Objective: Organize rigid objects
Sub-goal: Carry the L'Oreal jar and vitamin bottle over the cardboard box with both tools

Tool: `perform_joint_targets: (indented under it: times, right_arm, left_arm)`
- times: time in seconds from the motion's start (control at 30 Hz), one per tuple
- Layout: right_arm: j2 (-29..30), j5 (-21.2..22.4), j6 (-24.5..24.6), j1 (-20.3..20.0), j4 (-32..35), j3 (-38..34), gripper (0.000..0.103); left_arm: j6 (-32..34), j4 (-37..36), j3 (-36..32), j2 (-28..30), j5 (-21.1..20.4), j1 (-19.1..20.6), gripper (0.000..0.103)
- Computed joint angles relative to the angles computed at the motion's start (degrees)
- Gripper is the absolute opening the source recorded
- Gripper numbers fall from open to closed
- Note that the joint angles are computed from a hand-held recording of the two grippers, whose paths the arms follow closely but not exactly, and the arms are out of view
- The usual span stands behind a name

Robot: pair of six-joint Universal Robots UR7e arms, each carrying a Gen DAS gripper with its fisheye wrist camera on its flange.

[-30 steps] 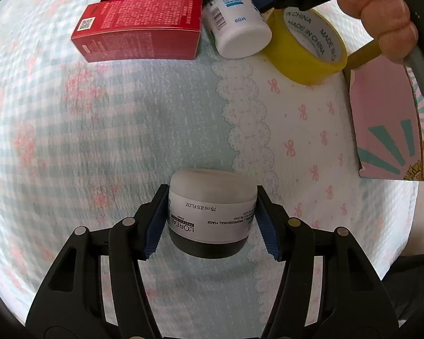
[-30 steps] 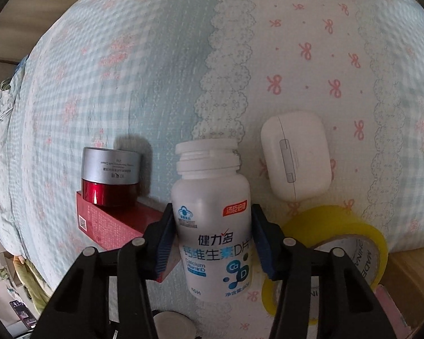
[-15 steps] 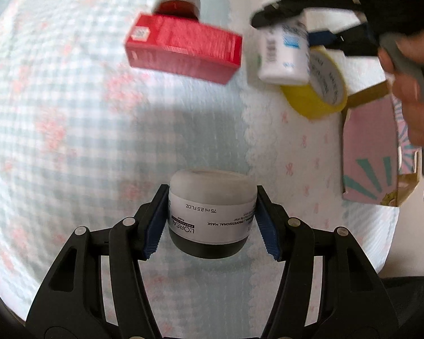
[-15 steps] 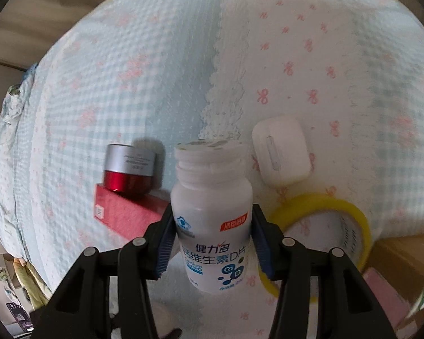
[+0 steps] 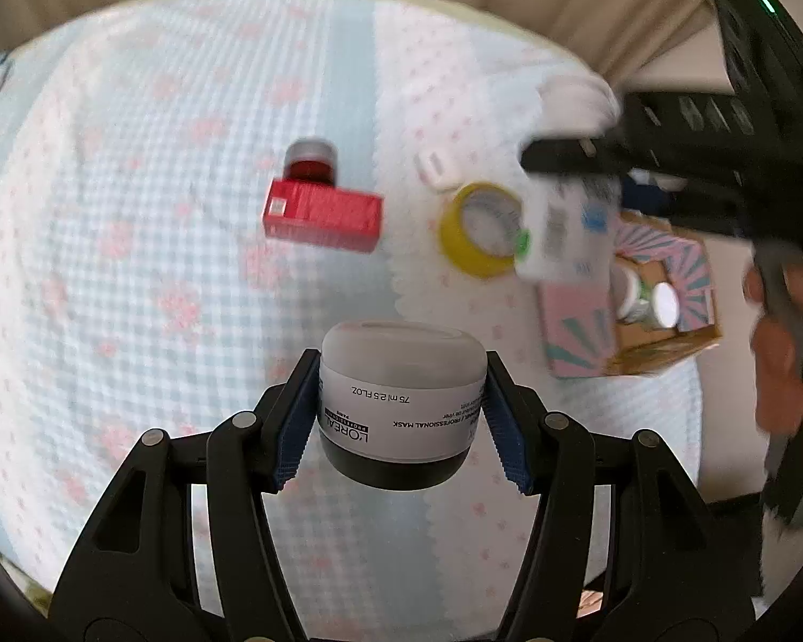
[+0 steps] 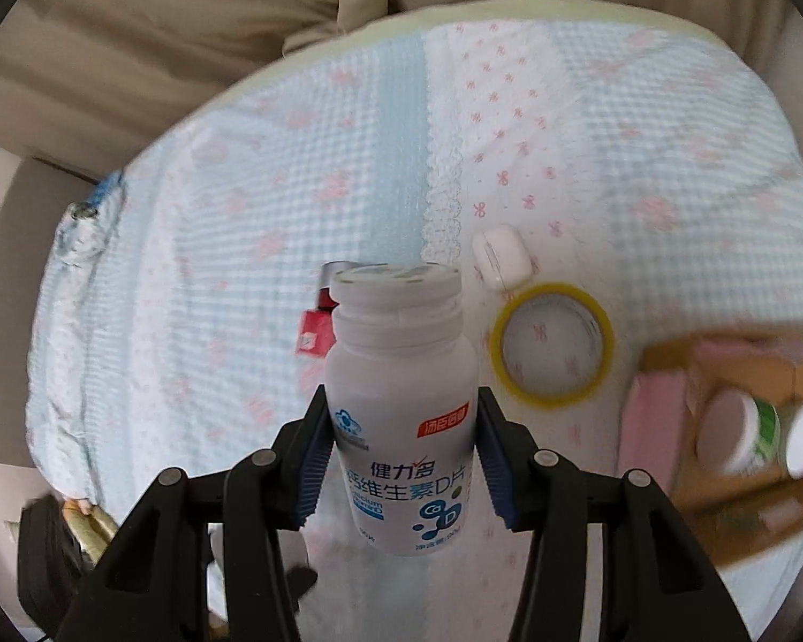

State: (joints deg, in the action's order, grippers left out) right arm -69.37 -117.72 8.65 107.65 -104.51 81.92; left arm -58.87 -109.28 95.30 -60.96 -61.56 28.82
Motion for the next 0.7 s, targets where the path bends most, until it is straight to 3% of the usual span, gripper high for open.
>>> perform_joint_targets:
  times: [0.3,0.5,0.7]
  right_arm:
    - [-9.9,-1.4,3.6,4.0,7.6,0.6,0.046]
    - [-16.8,-1.3,3.0,2.6,11.8,0.3,0.046]
    - [-20.6,-1.4,-2.0,-1.4,16.6,-3.6,0.046]
  left_arm:
    - [-0.4,4.1,-9.3,3.7,2.2,-5.3,0.055]
    - [-2.5,4.0,-15.0,9.2,2.7,-8.2,0.055]
    - [-3.6,3.5,-22.9,17.5,3.0,-9.5,0.055]
